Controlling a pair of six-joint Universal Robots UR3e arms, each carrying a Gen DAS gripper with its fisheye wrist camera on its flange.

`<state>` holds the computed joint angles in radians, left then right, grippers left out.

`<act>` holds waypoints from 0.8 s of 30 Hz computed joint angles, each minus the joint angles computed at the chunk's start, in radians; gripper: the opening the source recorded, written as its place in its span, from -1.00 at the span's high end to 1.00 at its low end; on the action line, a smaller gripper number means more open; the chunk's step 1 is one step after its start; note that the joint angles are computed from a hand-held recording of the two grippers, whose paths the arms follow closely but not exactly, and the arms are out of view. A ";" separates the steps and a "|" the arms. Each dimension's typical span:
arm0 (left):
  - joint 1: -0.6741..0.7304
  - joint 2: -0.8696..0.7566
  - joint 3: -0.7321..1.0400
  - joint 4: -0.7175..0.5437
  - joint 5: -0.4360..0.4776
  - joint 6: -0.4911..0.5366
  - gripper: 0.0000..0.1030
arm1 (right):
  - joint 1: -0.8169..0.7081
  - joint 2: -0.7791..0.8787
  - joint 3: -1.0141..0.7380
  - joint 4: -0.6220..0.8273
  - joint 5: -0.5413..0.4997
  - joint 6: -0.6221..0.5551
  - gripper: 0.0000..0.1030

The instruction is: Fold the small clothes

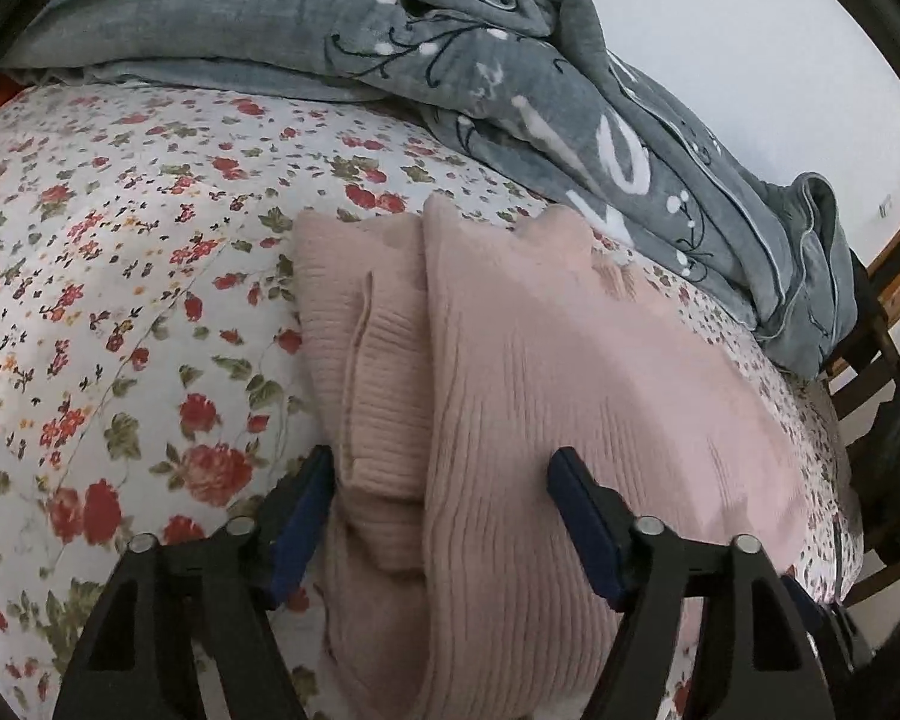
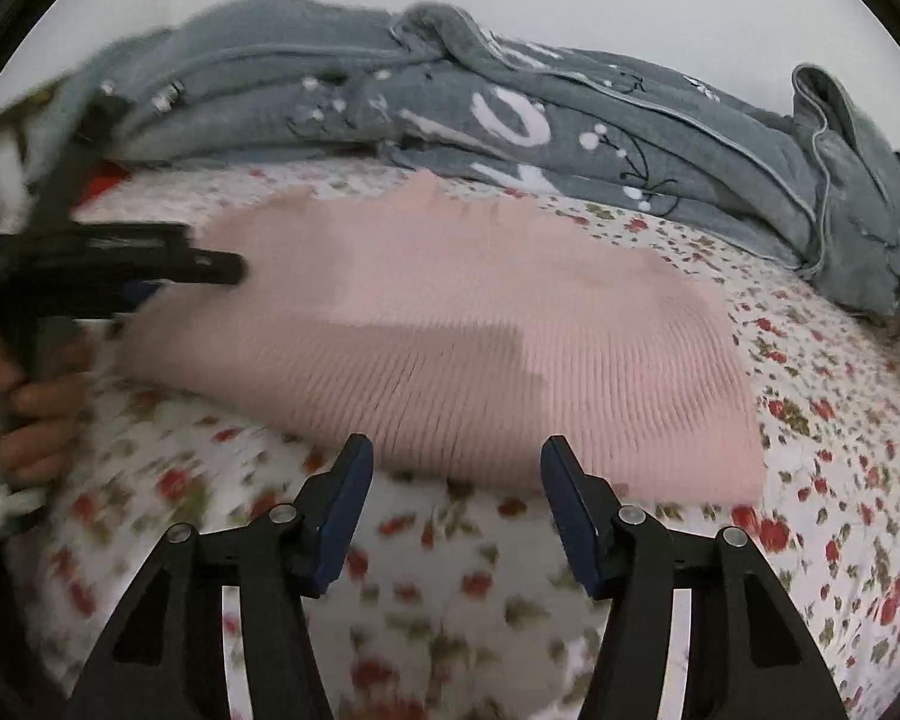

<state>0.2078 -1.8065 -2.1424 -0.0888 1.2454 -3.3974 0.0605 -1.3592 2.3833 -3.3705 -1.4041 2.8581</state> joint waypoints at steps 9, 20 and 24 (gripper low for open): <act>-0.031 0.138 0.124 -0.228 0.017 -0.055 0.63 | -0.477 -0.465 0.233 0.253 0.303 -0.221 -0.14; -0.471 -0.118 0.815 -0.608 0.396 -0.180 0.64 | -1.108 -0.895 0.167 0.985 0.659 -0.540 -0.14; -0.592 -0.332 1.138 -0.750 0.457 -0.216 0.64 | -1.262 -0.931 0.122 1.185 0.720 -0.682 -0.14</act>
<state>-0.3841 -2.1382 -1.0041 -0.8384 1.7029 -3.6137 -1.2013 -2.2906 2.5052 -2.1852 -0.6837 2.1761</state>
